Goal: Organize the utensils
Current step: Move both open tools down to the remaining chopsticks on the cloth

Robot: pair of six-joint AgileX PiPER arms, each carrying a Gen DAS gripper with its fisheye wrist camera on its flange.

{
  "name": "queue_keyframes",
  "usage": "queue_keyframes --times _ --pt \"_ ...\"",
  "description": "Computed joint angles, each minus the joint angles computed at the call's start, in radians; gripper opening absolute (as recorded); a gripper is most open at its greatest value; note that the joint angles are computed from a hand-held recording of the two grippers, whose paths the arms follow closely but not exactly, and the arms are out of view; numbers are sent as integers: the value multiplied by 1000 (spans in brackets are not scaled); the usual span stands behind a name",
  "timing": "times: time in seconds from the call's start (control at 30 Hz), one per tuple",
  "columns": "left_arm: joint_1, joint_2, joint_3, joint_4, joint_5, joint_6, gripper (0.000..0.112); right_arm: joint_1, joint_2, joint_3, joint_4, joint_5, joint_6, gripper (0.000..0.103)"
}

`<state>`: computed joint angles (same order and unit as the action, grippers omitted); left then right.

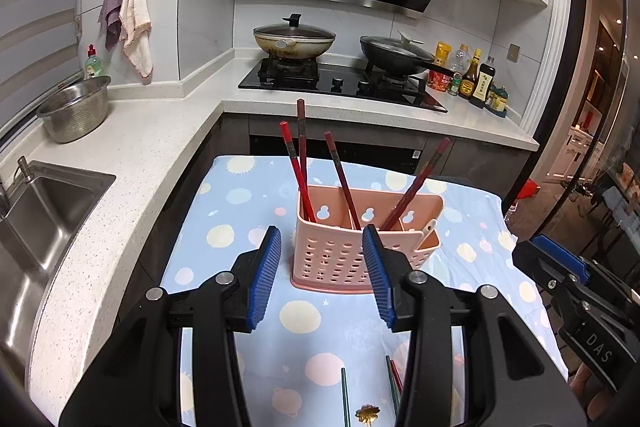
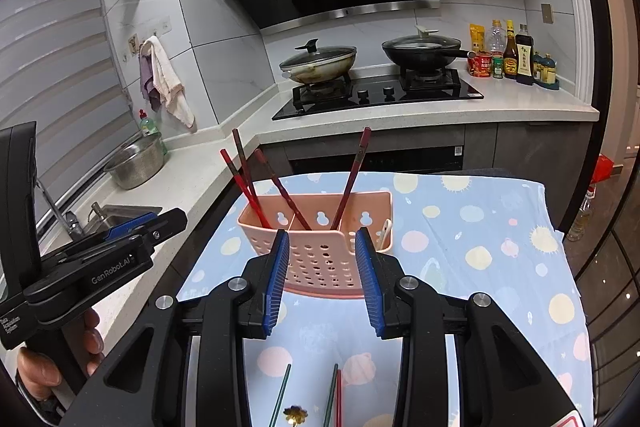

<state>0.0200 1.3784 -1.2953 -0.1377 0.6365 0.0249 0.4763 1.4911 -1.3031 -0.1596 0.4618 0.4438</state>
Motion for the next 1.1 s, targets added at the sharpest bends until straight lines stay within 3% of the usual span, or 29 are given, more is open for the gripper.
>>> queue_keyframes --times 0.3,0.67,0.87,1.1 --pt "-12 -104 118 3 7 -15 40 51 -128 169 -46 6 62 34" --pt "-35 -330 459 19 3 -40 40 182 -317 521 -115 53 213 34" --pt "-63 -458 649 35 33 -55 40 284 -353 698 -156 44 342 34" --pt "-139 -541 792 75 67 -137 40 350 -340 797 -162 9 423 33"
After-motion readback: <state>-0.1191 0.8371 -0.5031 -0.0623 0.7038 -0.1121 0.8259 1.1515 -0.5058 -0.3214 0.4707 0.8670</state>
